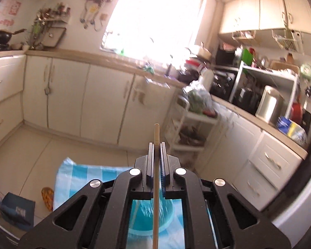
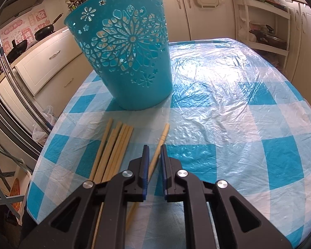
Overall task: Organize utensils
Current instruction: 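Move the chopstick in the left tool over the basket and release it, then grasp another chopstick with the right tool and lift it toward the basket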
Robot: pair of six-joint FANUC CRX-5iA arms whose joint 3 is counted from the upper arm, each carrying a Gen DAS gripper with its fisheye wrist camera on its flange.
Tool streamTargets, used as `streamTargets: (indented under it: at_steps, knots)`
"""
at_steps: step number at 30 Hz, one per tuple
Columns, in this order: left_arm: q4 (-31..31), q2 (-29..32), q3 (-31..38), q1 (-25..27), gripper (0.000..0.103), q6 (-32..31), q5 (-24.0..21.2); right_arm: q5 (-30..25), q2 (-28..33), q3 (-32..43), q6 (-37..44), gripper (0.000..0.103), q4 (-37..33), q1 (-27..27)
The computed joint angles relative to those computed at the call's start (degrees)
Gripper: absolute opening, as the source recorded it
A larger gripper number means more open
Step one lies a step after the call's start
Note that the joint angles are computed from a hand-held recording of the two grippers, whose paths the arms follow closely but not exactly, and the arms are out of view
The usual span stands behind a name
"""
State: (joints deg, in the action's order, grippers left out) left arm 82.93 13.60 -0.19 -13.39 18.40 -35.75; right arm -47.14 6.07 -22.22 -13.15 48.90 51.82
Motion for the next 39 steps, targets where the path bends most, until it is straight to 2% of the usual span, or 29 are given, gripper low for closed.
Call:
streamTargets:
  at_steps: [3, 6, 9, 11, 16, 20, 22, 24, 25, 26, 27, 28, 30, 32, 33, 35, 37, 39]
  knots:
    - [9.65, 1.51, 0.68, -5.09, 0.005, -6.52, 9.81, 0.20, 0.06, 0.05, -0.02, 0.013, 0.07, -0.11]
    - [22.47, 3.36, 1.87, -10.69, 0.005, -17.55, 19.02, 0.43, 0.04, -0.01, -0.06, 0.014, 0.16, -0.16]
    - [27.19, 5.43, 3.30, -12.87, 0.005, -21.04, 22.66, 0.82, -0.09, -0.18, -0.25, 0.014, 0.24, -0.29]
    - [23.59, 6.47, 3.40, -12.12, 0.005, -17.93, 22.04, 1.13, -0.22, -0.36, -0.52, 0.014, 0.30, -0.39]
    - [18.74, 6.05, 0.49, -11.54, 0.005, -17.00, 21.28, 1.61, -0.31, -0.53, -1.06, 0.014, 0.45, -0.58]
    - [5.56, 5.13, -1.47, -9.12, 0.005, -9.40, 19.37, 1.60, -0.26, -0.48, -1.06, 0.014, 0.44, -0.58]
    - [-2.34, 4.75, -1.68, -7.27, 0.007, -3.66, 17.70, 1.67, -0.27, -0.49, -1.12, 0.014, 0.44, -0.59]
    - [-9.18, 3.84, -2.16, -5.44, 0.017, 1.35, 16.17, 1.84, -0.36, -0.58, -1.17, 0.014, 0.43, -0.63]
    - [-10.94, 2.95, -3.10, -4.86, 0.033, 2.48, 16.42, 1.81, -0.37, -0.57, -1.13, 0.015, 0.35, -0.58]
    - [-11.04, 1.84, -4.46, -4.58, 0.051, 2.29, 17.37, 1.69, -0.42, -0.57, -1.11, 0.017, 0.28, -0.45]
    - [-8.73, 0.56, -6.47, -4.75, 0.056, -0.05, 19.01, 1.30, -0.34, -0.37, -0.79, 0.018, 0.14, -0.19]
    - [-3.72, -1.09, -9.16, -5.32, 0.061, -4.79, 21.03, 0.56, -0.13, -0.03, -0.30, 0.019, -0.05, 0.12]
    - [0.17, -3.54, -12.64, -4.79, 0.068, -8.66, 21.97, -1.80, 0.97, 1.47, 1.84, 0.019, -0.73, 0.78]
    - [1.12, -5.30, -15.24, -3.67, 0.077, -9.27, 22.57, -4.55, 2.33, 3.44, 4.74, 0.018, -1.80, 1.32]
    - [0.02, -5.91, -16.29, -2.61, 0.077, -8.04, 22.09, -6.23, 3.23, 4.67, 6.96, 0.018, -2.33, 1.64]
    - [-5.95, -6.46, -17.48, 0.83, 0.077, -2.10, 18.97, -8.15, 4.12, 6.30, 11.96, 0.010, -3.78, 1.99]
    - [-10.56, -6.51, -18.56, 3.87, 0.077, 2.02, 15.70, -5.05, 2.55, 6.19, 16.66, 0.006, -7.51, 1.17]
    - [-13.78, -6.21, -19.15, 5.67, 0.077, 4.51, 13.69, -5.13, 2.10, 7.33, 22.82, 0.006, -11.20, 0.73]
